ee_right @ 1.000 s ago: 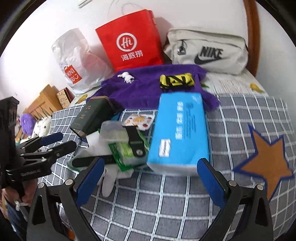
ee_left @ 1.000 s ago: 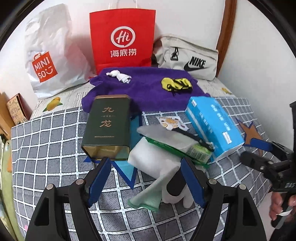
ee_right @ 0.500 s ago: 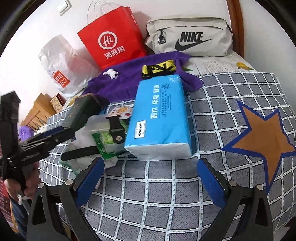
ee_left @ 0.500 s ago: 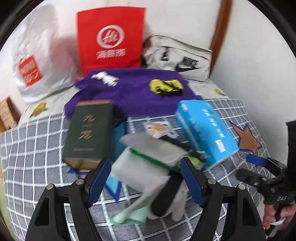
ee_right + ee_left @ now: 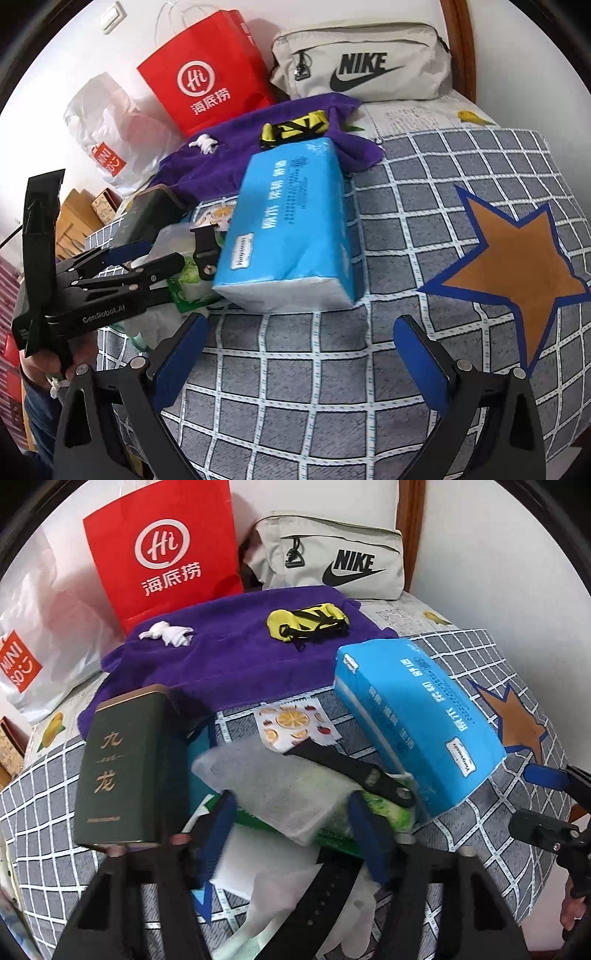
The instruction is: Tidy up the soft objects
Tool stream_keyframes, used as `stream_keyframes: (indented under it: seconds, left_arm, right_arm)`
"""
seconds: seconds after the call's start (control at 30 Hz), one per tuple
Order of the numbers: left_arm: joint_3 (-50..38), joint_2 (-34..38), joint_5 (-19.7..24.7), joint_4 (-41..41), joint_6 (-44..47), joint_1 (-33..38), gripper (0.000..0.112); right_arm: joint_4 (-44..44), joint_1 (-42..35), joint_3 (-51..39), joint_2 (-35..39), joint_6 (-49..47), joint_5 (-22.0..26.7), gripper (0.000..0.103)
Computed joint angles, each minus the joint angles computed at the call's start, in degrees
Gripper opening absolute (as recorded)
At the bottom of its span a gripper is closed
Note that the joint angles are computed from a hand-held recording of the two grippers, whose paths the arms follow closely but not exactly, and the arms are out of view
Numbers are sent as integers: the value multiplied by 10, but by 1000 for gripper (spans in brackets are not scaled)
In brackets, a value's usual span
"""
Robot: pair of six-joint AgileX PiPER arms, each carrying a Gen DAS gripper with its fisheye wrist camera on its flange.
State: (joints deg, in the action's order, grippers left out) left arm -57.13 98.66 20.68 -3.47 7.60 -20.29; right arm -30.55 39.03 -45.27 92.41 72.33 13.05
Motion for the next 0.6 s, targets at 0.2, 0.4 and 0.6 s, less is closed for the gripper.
stream_keyframes:
  seconds: [0.2, 0.4, 0.6]
  left_arm:
    - [7, -9, -2, -26, 43, 0, 10]
    - [29, -38, -2, -80, 96, 23, 5]
    - [65, -90, 4, -163, 179, 60, 5]
  right_arm:
    - [13, -9, 5, 2, -8, -11, 100]
    - [22, 3, -8, 9, -21, -2, 100]
    - [15, 20, -23, 12, -15, 4, 100]
